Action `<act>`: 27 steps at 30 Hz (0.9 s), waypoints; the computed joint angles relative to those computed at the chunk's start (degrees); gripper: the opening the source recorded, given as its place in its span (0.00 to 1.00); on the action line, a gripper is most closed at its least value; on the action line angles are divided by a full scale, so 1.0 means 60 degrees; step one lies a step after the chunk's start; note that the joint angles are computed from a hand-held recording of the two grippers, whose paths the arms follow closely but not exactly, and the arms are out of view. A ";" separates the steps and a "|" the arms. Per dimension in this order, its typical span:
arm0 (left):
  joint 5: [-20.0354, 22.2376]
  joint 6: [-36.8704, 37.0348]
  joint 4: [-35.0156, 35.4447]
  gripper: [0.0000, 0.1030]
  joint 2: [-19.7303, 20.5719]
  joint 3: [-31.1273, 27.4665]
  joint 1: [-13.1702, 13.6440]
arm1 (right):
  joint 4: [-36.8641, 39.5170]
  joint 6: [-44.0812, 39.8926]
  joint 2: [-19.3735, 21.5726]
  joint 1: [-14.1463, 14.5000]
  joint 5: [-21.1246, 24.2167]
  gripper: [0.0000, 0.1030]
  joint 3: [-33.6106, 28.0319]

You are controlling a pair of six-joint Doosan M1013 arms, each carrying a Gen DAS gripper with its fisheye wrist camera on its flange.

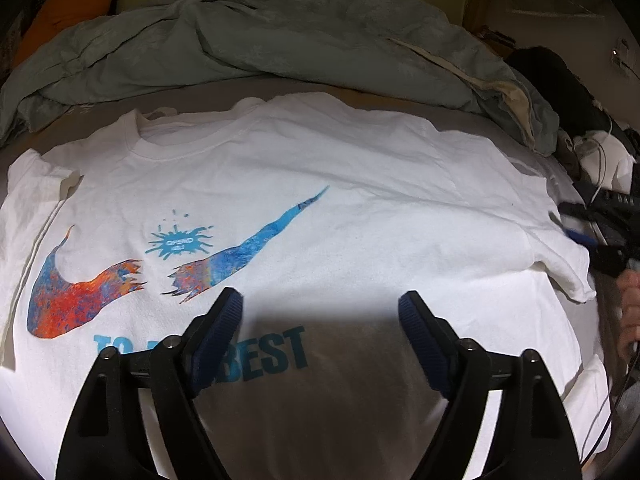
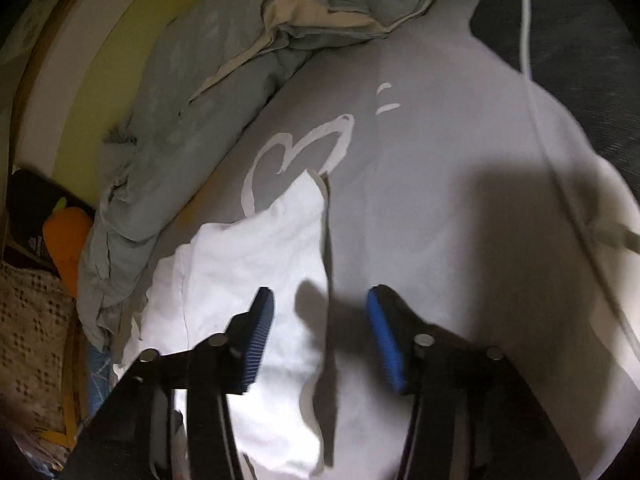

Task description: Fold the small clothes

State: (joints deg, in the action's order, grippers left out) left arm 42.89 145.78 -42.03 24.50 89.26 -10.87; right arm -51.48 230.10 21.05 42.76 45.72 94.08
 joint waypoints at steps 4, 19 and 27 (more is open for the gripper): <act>0.0406 0.1101 -0.0351 0.60 -0.0090 -0.0104 0.0123 | -0.0869 0.0231 0.0058 -0.0143 -0.0519 0.16 0.0056; -0.2015 0.4584 -0.4078 0.64 -0.0950 0.0195 0.2051 | 0.0284 -0.6178 0.2142 0.0336 0.2770 0.07 -0.5080; -0.1574 0.4403 -0.4234 0.64 -0.0470 -0.0097 0.2778 | 0.2230 -0.9133 0.5682 0.0090 0.5056 0.07 -1.1007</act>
